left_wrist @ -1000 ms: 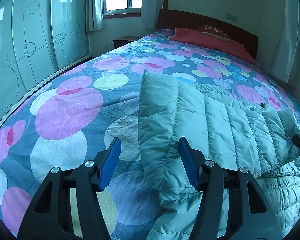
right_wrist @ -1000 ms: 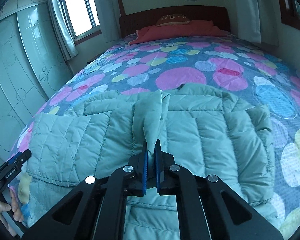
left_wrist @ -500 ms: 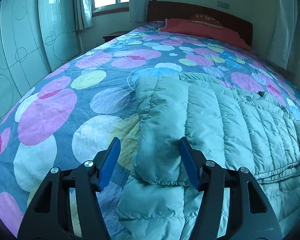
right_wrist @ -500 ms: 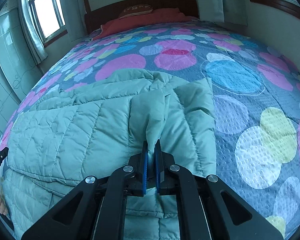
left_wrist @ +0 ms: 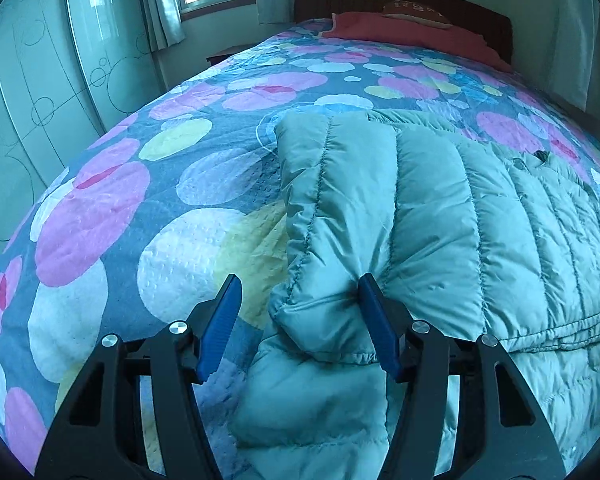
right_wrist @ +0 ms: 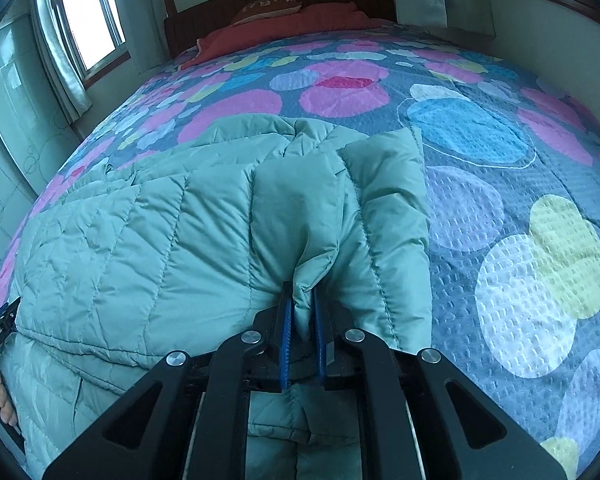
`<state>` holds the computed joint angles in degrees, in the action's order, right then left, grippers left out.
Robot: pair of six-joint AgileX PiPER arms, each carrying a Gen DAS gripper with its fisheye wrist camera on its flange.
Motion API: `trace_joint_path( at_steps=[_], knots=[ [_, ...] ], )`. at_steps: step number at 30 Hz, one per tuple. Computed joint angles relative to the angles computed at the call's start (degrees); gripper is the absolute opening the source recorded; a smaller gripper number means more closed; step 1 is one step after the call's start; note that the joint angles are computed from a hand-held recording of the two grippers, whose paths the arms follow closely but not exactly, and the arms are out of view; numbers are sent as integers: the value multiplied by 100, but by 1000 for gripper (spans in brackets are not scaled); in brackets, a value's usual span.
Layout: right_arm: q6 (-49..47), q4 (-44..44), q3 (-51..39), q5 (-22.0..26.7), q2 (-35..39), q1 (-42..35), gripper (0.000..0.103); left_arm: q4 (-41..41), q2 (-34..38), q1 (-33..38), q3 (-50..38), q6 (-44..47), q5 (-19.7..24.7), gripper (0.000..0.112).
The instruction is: Fold large clothes
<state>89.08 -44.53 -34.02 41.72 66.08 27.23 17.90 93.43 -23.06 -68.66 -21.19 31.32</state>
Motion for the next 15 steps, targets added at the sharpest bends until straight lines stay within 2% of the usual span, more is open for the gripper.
trace_joint_path(
  at_steps=[2,4,6,7,10,13,15],
  knots=[
    [136,-18,-125,441,-178,279,23,-532,-239,136,-5,421,17,60],
    [549,-406,-305,1084,-276,781,46,-642,-371,175,-78,513,-50,60],
    [570,-639,-516,1278,-218,922,47,-721,-284,173,-268,536,-159,60],
    [417,-638,-631,1136,-137,793,47,-712,-154,145,-430,517,-145,61],
    [-129,-446,-963,251,341,87,47,-541,509,-15,-1128,330,-16,61],
    [-561,-290,-1351,-169,1059,-335,47,-379,1015,-138,-1607,233,113,60],
    [-658,-253,-1514,-262,1430,-460,47,-48,1344,-267,-1886,41,269,61]
  ],
)
